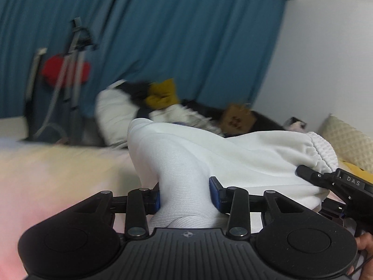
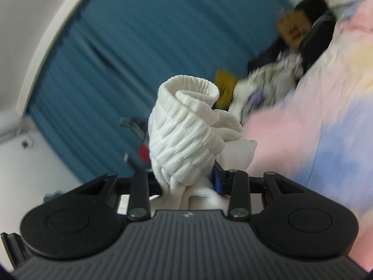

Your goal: Fold clothes

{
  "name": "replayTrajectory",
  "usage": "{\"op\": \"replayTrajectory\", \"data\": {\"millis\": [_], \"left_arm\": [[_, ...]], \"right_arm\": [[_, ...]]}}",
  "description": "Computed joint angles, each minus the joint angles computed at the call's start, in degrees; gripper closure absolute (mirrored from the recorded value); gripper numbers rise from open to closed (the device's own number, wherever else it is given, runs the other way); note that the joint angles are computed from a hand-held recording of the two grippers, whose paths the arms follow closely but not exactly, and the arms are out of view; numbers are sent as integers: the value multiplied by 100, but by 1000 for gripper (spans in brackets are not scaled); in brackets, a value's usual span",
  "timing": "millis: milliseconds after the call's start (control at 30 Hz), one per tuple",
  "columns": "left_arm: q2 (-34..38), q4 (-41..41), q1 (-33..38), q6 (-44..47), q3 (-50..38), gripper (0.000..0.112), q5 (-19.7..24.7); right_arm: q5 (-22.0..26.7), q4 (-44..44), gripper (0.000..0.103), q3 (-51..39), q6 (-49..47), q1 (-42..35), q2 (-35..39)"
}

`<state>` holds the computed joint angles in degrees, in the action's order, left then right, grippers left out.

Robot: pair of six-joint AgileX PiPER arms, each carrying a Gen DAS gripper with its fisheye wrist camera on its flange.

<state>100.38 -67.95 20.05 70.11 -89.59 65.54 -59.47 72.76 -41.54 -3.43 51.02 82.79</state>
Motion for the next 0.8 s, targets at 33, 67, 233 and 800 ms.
{"op": "replayTrajectory", "data": {"millis": [33,67,233,800], "left_arm": [[88,-56,-299,29,-22,71,-214],[198,-125,-594,61,-56,71,-448],[931,-471,-1870,638,-228,72,-1691],[1561,960,-1797,795,85,61,-1924]], "right_arm": [[-138,-49,65,153,38,-114,-78],[-284,-107,65,318,123,-216,-121],[-866,-265,65,829,687,-813,489],[2470,-305,53,871,1978,-2352,1279]]}}
